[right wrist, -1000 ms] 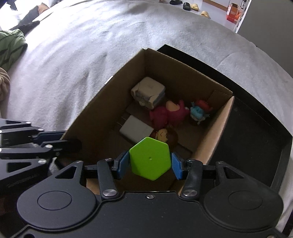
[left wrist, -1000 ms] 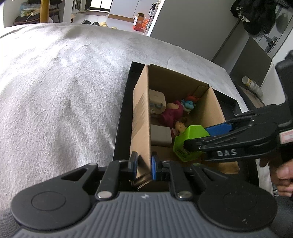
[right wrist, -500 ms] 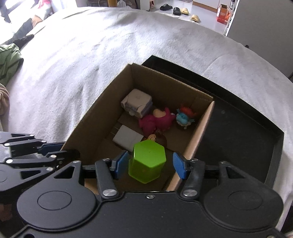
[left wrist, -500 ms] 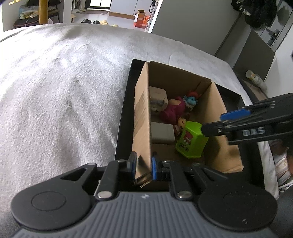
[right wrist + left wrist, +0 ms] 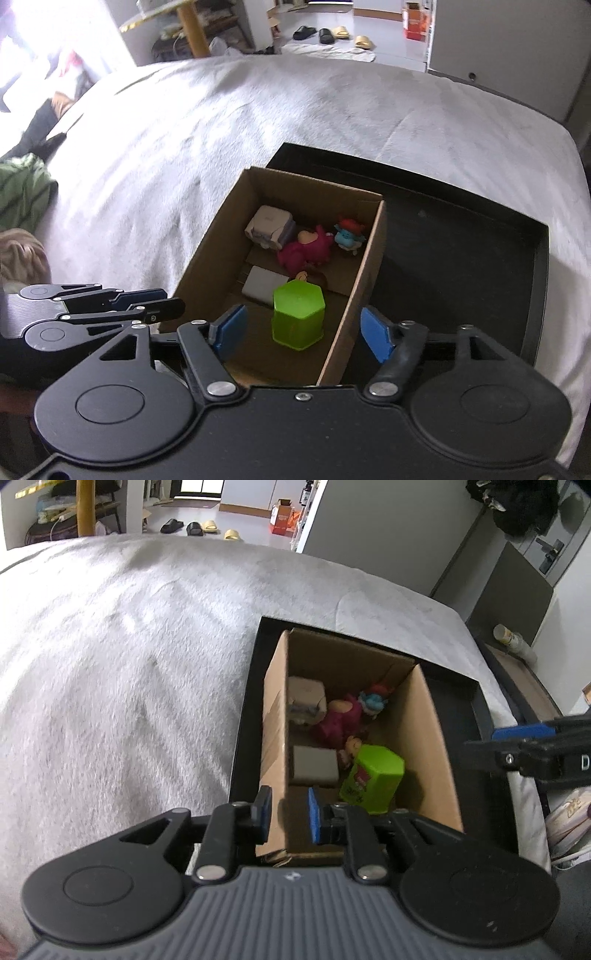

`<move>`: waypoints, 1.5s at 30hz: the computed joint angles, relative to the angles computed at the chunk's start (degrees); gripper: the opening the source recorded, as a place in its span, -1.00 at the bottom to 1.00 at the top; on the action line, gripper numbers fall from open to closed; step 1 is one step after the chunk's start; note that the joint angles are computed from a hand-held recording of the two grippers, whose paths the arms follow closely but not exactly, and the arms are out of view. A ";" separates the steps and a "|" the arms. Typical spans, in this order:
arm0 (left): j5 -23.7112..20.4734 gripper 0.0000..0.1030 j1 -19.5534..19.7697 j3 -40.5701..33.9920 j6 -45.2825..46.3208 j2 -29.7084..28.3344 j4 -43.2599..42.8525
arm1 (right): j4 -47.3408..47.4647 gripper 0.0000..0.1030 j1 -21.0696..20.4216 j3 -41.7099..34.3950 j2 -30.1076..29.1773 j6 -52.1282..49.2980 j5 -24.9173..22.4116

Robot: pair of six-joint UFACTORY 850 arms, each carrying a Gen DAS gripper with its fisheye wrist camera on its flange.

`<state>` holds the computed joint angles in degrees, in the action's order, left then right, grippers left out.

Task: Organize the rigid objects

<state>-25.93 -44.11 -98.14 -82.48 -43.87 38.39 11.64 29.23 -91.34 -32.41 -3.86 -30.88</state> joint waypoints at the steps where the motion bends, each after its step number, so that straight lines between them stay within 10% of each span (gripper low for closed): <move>1: -0.56 -0.64 -0.05 -0.57 1.96 0.00 -1.27 | 0.46 0.38 -0.14 0.72 0.63 0.45 0.42; 20: -9.09 0.62 -3.81 -5.92 17.66 3.55 -10.19 | 4.23 1.00 -2.06 17.23 15.88 8.54 11.65; 45: -12.26 0.92 -10.26 -0.71 3.12 10.56 6.31 | -21.99 1.00 0.17 28.64 28.88 39.42 16.10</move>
<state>-38.19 -54.37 -98.85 -79.37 -33.31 44.70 -10.36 29.40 -62.70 -3.53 35.56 -14.78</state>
